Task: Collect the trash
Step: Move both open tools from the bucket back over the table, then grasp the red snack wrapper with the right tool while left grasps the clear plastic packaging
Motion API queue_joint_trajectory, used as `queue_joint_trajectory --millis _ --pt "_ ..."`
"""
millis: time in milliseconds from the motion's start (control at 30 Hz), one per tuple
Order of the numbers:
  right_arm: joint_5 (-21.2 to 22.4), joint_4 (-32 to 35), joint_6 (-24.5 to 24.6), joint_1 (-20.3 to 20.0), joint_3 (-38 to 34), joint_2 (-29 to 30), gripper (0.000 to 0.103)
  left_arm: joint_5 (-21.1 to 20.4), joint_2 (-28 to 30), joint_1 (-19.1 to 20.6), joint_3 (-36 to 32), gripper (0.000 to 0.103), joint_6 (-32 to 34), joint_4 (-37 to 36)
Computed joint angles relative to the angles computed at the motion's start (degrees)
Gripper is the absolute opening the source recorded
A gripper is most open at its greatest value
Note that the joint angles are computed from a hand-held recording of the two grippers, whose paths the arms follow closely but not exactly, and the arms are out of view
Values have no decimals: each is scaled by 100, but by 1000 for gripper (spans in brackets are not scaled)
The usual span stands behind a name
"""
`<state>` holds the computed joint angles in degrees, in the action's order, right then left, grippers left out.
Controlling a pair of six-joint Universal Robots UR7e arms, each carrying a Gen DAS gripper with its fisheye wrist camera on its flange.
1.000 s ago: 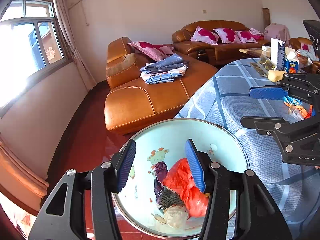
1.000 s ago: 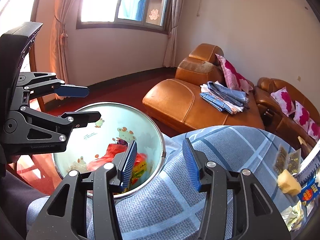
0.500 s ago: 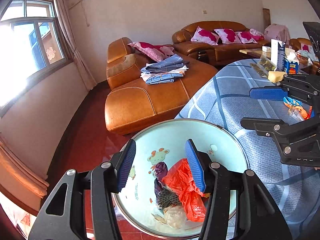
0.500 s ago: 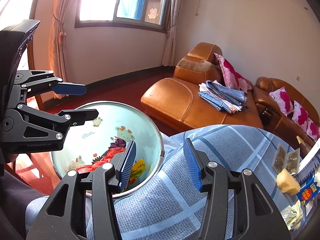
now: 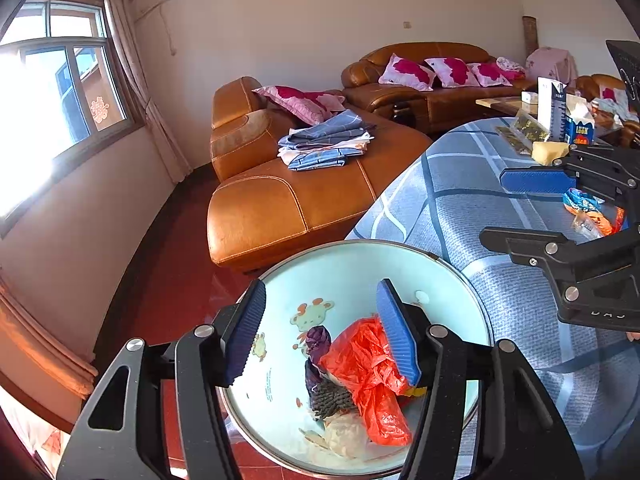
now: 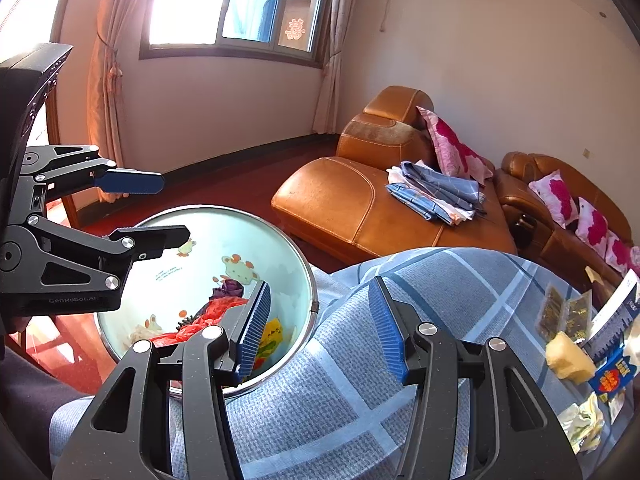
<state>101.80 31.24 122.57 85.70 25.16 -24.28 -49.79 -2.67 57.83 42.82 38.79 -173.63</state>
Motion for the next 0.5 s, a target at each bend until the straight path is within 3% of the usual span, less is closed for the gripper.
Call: queue_joint_trajectory --millis 200,333,500 --pt "182 -1151 362 -31 1254 -740 51 -153 6 -45 84 62 -57 61" --pt "408 -1659 541 -75 1913 -1178 51 -362 59 -106 99 67 -91 204" --pt "751 -2004 1104 -250 2617 -1797 51 -675 156 -220 106 68 -88 389"
